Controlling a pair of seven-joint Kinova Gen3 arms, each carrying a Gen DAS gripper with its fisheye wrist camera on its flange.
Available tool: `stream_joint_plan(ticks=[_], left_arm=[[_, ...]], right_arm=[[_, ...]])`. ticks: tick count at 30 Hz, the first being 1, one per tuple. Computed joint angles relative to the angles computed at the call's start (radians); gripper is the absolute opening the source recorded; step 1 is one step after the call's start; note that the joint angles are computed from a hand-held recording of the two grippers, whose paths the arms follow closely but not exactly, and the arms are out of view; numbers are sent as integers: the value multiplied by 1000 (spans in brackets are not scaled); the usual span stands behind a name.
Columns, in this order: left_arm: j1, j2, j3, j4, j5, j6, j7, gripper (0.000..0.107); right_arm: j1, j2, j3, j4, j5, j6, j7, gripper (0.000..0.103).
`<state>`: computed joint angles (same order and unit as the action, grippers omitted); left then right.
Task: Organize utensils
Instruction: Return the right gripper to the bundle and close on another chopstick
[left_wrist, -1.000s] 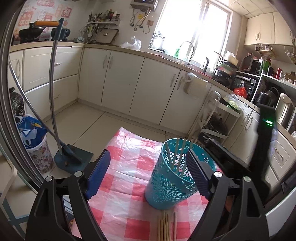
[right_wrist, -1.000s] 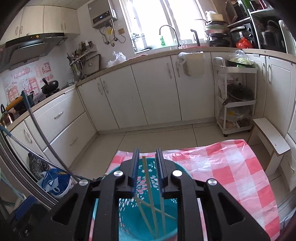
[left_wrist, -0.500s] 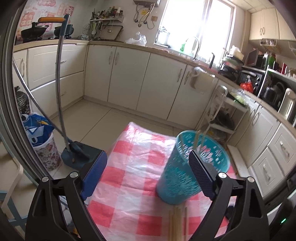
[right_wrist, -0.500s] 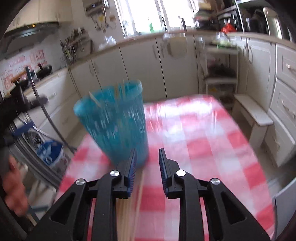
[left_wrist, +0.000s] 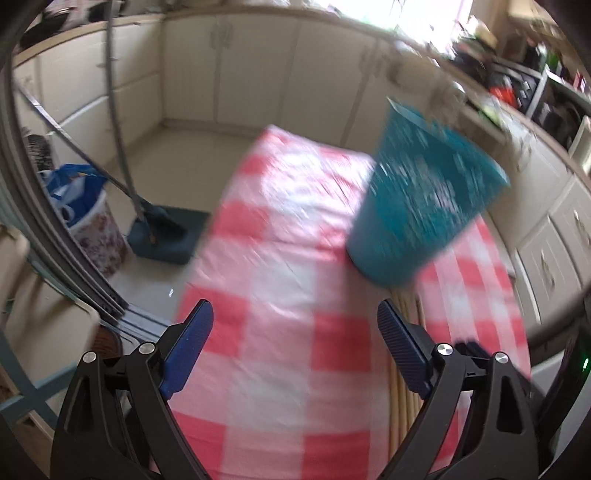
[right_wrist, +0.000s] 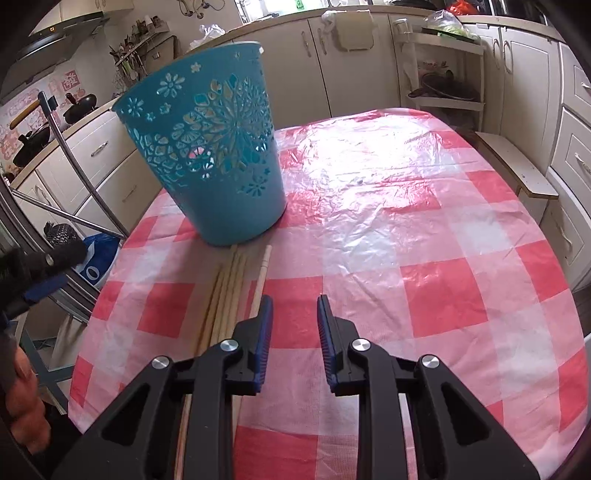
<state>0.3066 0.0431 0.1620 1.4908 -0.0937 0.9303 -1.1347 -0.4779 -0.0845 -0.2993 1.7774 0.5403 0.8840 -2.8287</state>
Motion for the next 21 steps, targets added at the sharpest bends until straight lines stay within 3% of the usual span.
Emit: stream_joint_plan(ticks=[3,7,14,16,18,21], left_arm=[[9,25,11,1,38,16,-35,86],[38,42,17,8,11,23,-28,86],[58,68,12,-4,4,36,-26,86],[68,80,14,-15,0,43,-24,86],[80,92,15,-25,-9,50,-23,86],[105,113,16,-40,-33,63,-16,86]], right_arm=[[0,5,5,0,-7,-20,17,25],[-6,28,13,-20,-24,-34,53,25],[-46,85,35,-70,-39,24,145,25],[-52,84,44,-66,-35,26,155,21],[-57,85,48,-70,-27,50,166,8],[-52,75,57,-63,-38,53,177,7]])
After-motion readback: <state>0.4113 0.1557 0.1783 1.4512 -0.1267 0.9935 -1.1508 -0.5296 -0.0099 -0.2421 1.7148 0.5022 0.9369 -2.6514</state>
